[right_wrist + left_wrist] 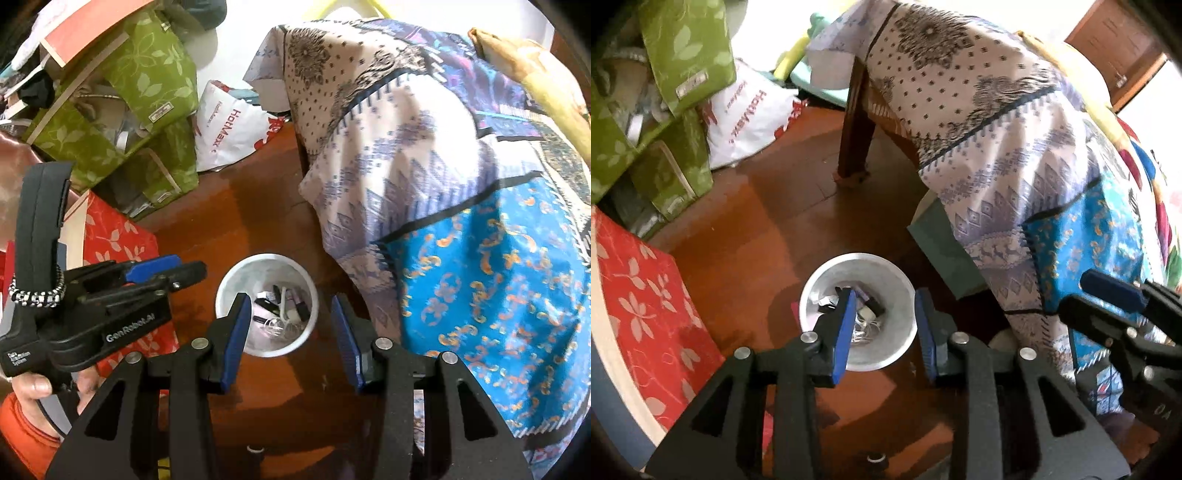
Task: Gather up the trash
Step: 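Open both tools to drop the razor and earphones into the bin, then move both tools back over the bed toward the bag and keychain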
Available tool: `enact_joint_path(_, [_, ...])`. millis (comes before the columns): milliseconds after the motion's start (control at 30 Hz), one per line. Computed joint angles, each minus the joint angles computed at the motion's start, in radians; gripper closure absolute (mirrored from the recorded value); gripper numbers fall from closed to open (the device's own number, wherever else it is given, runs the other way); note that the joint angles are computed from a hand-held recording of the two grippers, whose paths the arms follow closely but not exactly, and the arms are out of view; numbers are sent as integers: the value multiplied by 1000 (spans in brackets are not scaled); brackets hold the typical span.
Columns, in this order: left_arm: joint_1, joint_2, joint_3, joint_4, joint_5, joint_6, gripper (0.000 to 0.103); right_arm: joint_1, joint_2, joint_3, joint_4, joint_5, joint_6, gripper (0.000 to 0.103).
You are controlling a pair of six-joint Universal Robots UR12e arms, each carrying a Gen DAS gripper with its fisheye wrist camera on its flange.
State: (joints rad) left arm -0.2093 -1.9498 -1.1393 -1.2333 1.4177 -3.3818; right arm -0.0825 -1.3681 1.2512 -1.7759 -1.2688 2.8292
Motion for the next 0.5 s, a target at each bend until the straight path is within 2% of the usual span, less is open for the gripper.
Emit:
enact_joint_path(300, [-39,38,27,29,57,62,72,-45,-67,33,-70,25,13,61])
enact_joint_path(500, [-80,44,70,61,69,97,72,-96,-122,66,-153,43,45,61])
